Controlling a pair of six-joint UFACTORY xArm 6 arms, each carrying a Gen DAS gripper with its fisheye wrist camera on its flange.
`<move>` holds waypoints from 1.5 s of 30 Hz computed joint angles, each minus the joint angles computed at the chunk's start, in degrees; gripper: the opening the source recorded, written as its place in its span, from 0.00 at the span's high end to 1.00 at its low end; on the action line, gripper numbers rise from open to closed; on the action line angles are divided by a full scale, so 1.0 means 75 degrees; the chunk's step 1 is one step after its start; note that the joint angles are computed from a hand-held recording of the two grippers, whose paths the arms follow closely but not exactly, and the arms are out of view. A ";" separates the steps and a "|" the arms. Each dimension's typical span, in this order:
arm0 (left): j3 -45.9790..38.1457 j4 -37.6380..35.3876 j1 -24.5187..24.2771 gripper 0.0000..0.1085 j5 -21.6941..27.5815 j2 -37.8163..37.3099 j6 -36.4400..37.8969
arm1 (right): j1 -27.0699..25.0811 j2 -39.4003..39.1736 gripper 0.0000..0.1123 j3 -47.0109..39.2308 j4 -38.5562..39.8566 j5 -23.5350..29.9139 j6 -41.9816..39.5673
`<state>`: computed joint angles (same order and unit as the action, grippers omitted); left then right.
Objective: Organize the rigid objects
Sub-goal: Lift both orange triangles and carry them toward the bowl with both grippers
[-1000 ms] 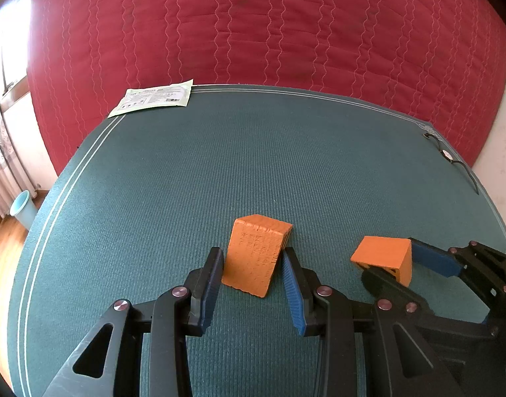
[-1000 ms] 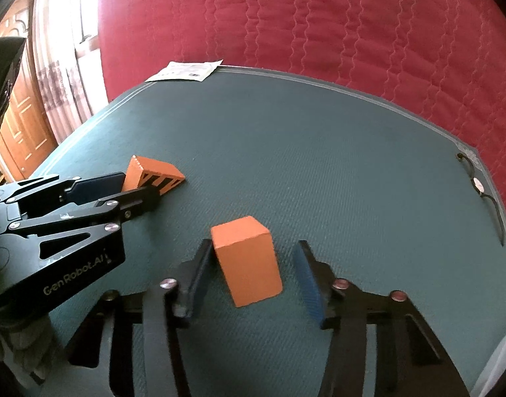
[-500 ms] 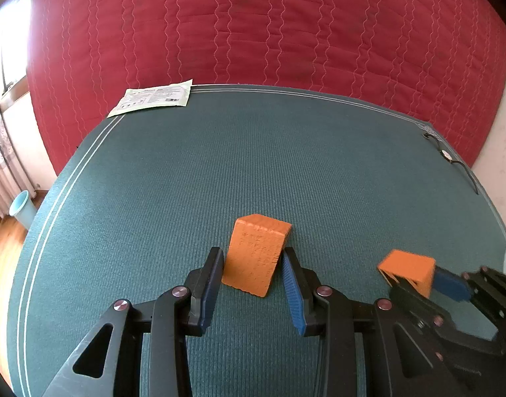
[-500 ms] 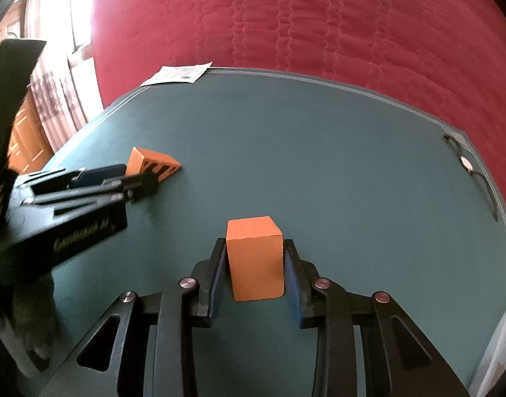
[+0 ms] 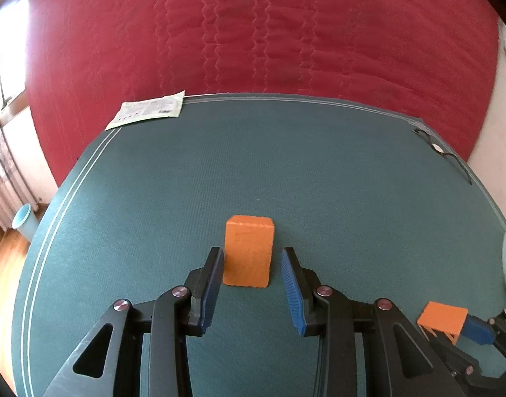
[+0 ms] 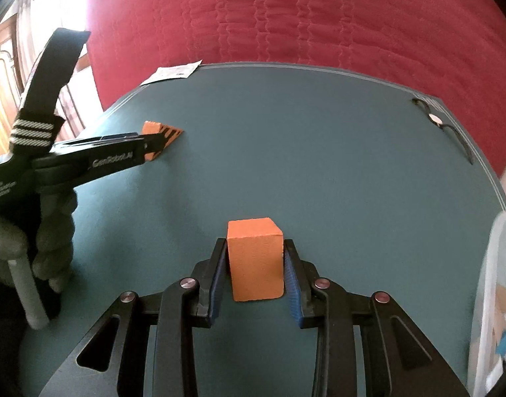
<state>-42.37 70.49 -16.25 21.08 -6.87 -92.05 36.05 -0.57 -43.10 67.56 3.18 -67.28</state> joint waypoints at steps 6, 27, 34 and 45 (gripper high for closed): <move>0.0062 0.0214 0.0022 0.65 -0.0680 0.0023 -0.0055 | -0.0147 -0.0734 0.73 0.0662 0.0197 0.0123 -0.0166; 0.0563 0.0494 0.0337 0.62 -0.0908 -0.0508 -0.0605 | -0.0637 -0.1776 0.73 0.1451 0.0954 0.0794 -0.0885; 0.0290 -0.0272 0.0202 0.44 -0.0525 -0.0133 -0.0057 | -0.0731 -0.1686 0.73 0.1332 0.1316 0.0977 -0.1225; -0.0579 -0.1533 -0.0126 0.57 0.0543 0.0616 0.0741 | -0.0684 -0.1707 0.73 0.1407 0.1654 0.1024 -0.1619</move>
